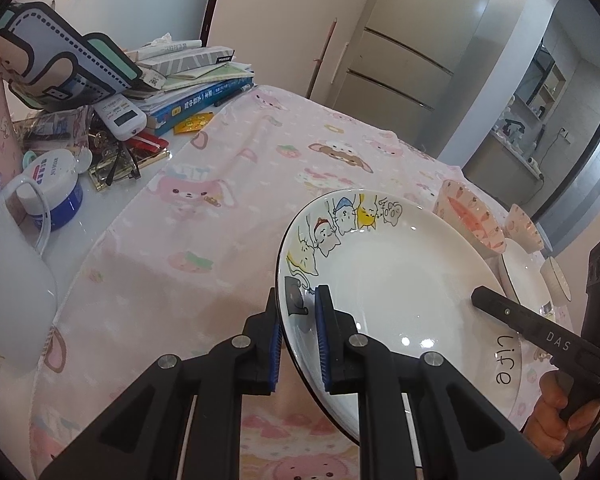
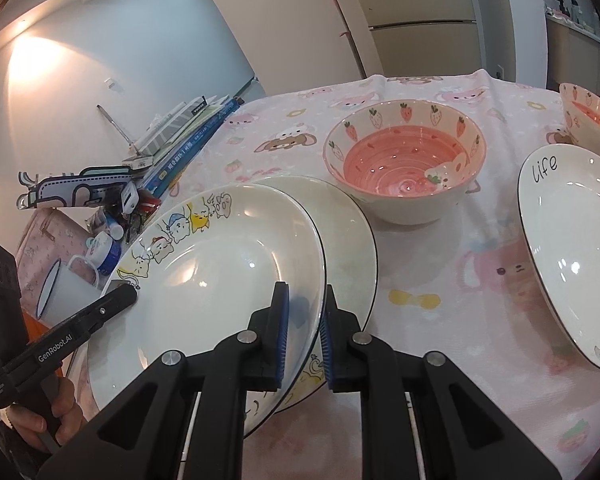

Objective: Organize plates and bowls
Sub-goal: 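Lift and carry the cartoon plate with both grippers toward the plain white plate, then lower the cartoon plate onto the plain white plate and open both grippers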

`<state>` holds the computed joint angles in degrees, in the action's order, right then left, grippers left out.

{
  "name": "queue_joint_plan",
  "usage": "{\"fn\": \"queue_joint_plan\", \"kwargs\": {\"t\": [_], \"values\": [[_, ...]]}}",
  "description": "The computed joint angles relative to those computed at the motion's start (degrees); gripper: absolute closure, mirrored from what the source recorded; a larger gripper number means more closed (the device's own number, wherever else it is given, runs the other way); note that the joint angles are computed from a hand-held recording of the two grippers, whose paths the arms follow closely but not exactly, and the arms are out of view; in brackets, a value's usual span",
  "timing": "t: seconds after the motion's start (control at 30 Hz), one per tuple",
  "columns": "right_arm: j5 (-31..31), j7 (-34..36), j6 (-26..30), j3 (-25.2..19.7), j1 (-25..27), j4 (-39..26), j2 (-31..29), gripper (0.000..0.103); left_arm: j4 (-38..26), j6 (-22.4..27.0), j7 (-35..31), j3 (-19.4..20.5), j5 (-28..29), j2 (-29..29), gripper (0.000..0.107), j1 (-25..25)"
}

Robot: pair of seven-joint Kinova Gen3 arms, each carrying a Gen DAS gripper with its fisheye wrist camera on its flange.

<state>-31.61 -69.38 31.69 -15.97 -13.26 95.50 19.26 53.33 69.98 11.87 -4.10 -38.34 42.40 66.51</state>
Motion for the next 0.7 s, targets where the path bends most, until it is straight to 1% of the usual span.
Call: {"fn": "queue_joint_plan", "kwargs": {"t": [0.3, 0.4, 0.6, 0.7], "values": [[1.92, -2.28, 0.02, 0.89, -0.89, -0.40, 1.10, 0.089, -0.43, -0.70, -1.18, 0.35, 1.24, 0.87, 0.092, -0.99], [2.95, -3.19, -0.77, 1.06, -1.36, -0.13, 1.10, 0.088, -0.86, -0.63, -1.82, 0.26, 1.52, 1.21, 0.092, -1.06], [4.57, -3.81, -1.62, 0.85, -1.66, 0.09, 0.86, 0.086, -2.21, -0.01, -2.99, 0.02, 2.32, 1.82, 0.091, -1.29], [4.94, -3.70, -1.93, 0.59, -1.62, 0.31, 0.67, 0.082, -4.58, 1.91, -5.12, 0.11, 2.67, 2.96, 0.088, -1.42]]}}
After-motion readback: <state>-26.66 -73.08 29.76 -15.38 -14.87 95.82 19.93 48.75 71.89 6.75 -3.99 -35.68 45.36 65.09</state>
